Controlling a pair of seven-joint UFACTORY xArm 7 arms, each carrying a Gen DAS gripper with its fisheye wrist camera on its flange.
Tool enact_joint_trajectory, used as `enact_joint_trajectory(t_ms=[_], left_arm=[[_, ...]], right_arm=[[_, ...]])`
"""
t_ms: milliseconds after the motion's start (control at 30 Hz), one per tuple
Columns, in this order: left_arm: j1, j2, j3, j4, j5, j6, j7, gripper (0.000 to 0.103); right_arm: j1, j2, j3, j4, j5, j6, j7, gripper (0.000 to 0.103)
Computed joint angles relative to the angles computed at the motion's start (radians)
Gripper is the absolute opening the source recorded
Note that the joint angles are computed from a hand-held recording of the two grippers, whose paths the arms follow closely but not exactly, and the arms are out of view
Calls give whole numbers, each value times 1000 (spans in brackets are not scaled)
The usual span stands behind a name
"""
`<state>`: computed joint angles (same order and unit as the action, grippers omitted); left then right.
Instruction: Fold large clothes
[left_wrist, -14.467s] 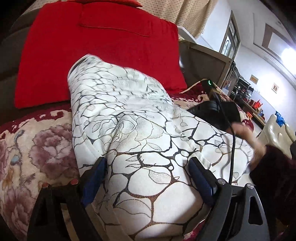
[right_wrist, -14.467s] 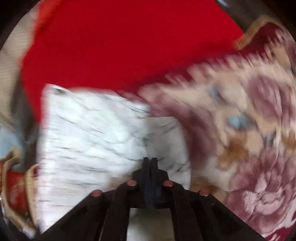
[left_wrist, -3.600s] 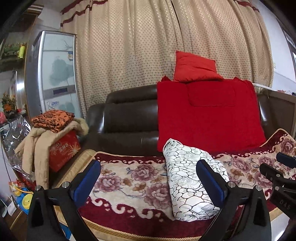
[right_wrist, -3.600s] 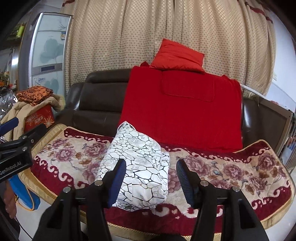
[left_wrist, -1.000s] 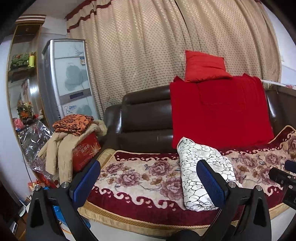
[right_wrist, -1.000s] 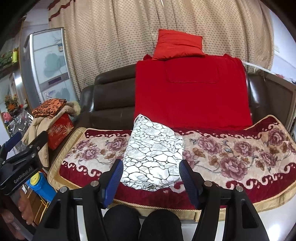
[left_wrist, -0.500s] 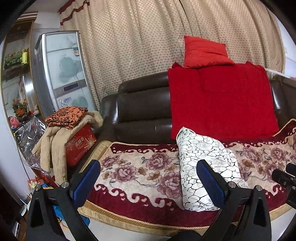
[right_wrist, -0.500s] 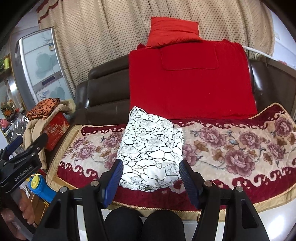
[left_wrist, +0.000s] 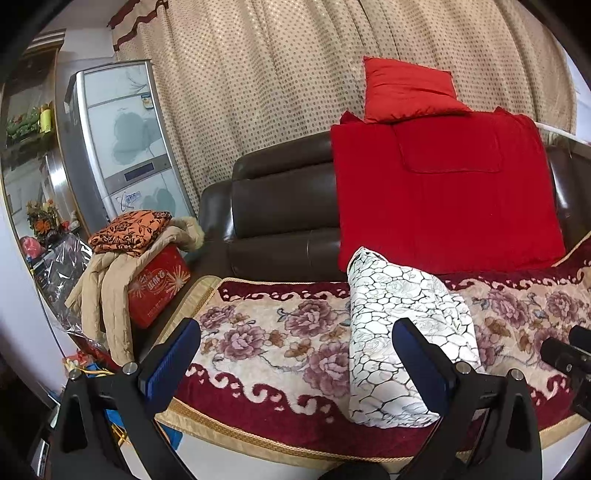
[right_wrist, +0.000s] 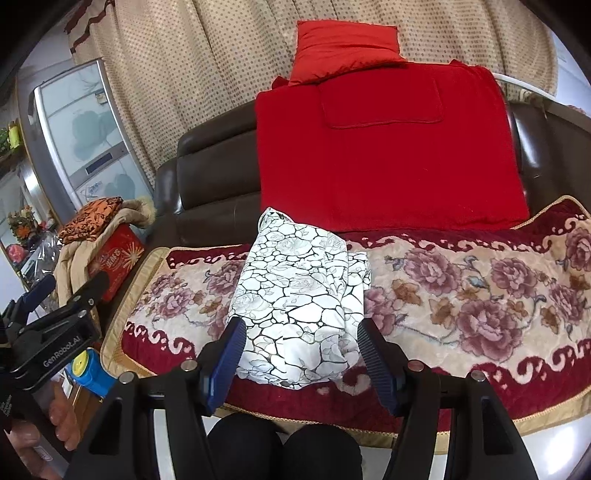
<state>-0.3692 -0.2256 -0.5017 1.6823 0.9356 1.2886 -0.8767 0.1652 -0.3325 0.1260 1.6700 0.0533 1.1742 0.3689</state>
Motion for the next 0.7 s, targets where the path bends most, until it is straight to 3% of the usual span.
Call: enact_joint_trajectory(t_ms=[167, 300, 567, 700], left_arm=[[-22, 55, -9, 57, 32, 33, -27, 103], [-60, 74, 19, 73, 43, 36, -50, 103], [-77, 42, 66, 24, 19, -34, -47, 103], [-53, 3, 77, -21, -28, -90, 21, 103]], right_arm=[[1, 29, -21, 37, 18, 20, -43, 67], [-2, 49, -25, 62, 21, 38, -62, 67], [-7, 22, -4, 44, -7, 24, -45, 67], [-10, 19, 12, 34, -21, 5, 13, 67]])
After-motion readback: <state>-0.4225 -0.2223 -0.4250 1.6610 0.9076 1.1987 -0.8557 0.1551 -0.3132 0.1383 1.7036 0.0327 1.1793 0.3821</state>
